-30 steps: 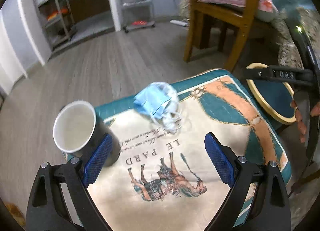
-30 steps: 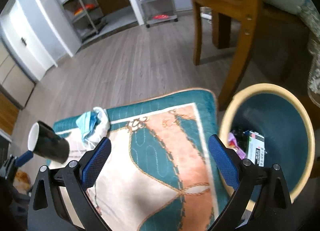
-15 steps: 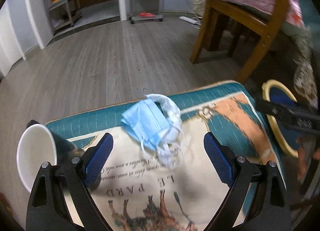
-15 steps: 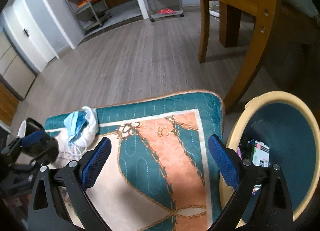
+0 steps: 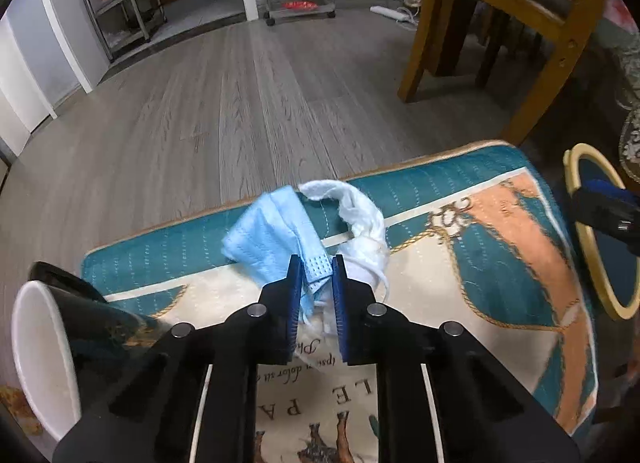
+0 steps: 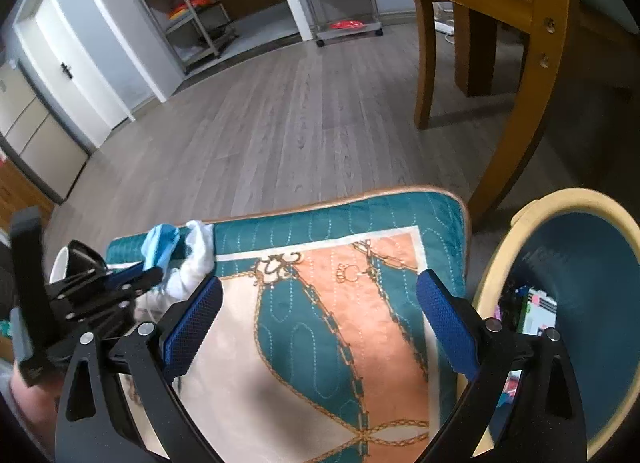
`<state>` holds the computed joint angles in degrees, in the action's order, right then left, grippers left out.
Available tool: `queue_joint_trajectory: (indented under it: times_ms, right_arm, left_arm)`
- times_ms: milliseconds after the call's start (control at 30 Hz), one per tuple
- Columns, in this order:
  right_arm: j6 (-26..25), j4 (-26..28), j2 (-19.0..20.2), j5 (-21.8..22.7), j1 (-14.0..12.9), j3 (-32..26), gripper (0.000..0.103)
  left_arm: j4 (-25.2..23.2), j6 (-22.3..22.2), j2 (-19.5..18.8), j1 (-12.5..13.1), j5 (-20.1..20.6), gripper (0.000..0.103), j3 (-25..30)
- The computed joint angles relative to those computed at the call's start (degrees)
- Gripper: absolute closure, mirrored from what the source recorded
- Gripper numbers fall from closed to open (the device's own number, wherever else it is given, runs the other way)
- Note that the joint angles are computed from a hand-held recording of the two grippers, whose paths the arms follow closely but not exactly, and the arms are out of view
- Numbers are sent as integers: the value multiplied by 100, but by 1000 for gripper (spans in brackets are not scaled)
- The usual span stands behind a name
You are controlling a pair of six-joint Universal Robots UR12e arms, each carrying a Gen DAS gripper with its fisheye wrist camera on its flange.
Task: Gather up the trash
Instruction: 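Grasp the blue face mask with the left tool while the right grasps the white tissue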
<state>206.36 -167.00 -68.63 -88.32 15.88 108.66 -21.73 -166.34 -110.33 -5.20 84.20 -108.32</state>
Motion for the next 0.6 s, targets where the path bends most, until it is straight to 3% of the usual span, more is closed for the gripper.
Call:
queue_joint_trajectory:
  times_ms: [267, 400, 600]
  right_arm:
    - [242, -75, 102, 253, 83, -93, 6]
    - [324, -109, 261, 131, 256, -252, 8]
    - [-57, -150, 620, 17, 522, -650, 12]
  left_arm:
    - [-292, -4, 795, 257, -616, 90, -452]
    - [-84, 219, 1115, 341, -755, 90, -677]
    - [133, 346, 1159, 434, -821, 90, -761]
